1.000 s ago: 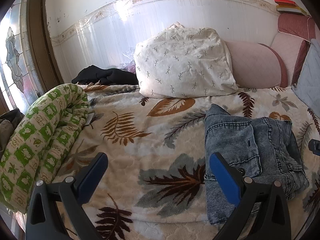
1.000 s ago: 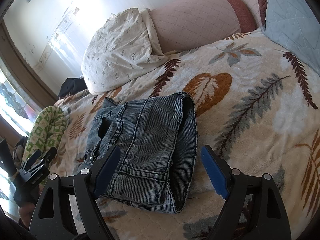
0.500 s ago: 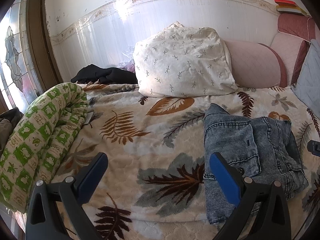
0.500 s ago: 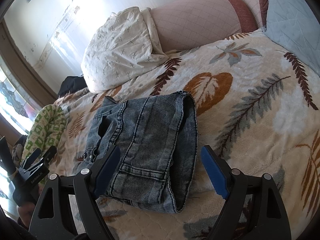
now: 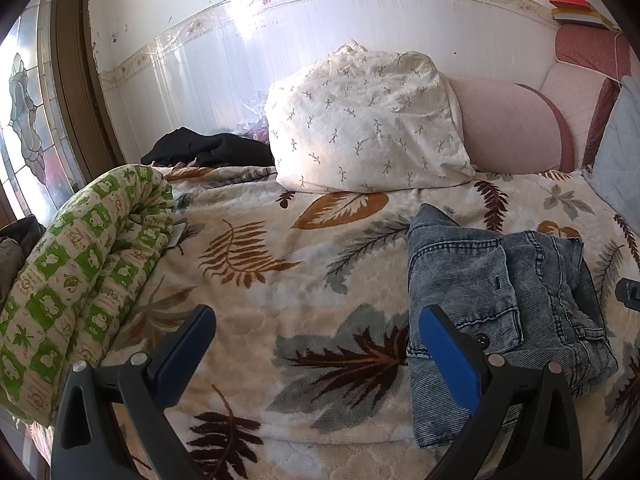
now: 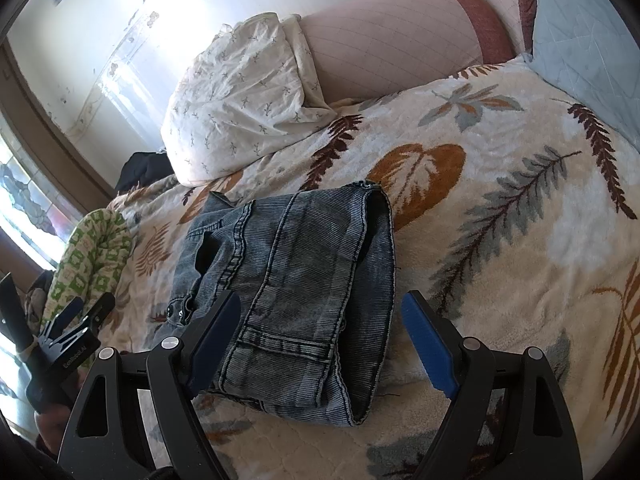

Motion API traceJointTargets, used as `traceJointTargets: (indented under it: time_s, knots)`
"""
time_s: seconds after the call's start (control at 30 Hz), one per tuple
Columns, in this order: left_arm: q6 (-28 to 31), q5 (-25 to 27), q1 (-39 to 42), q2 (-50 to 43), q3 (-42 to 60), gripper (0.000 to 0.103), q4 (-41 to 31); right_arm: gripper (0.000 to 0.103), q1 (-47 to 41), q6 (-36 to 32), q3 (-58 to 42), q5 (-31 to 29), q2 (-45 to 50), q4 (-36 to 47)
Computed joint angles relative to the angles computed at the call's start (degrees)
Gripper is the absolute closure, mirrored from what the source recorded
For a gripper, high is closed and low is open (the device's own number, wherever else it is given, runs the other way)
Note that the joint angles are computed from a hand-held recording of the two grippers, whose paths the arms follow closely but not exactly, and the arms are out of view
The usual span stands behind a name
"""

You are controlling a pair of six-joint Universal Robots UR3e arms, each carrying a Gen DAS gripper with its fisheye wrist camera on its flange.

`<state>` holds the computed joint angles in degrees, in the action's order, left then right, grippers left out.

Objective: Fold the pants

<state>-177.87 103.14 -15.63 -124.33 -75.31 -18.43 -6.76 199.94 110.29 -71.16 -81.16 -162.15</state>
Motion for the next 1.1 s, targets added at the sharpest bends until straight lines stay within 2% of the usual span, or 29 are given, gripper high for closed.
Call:
traceJointTargets:
  time_s: [1.1]
  knots:
    - [-0.1,0.0,-0.1,0.1,-0.4,0.0,-0.3,0.02,0.2,-0.5,0.0,-0.1,0.1,0.3]
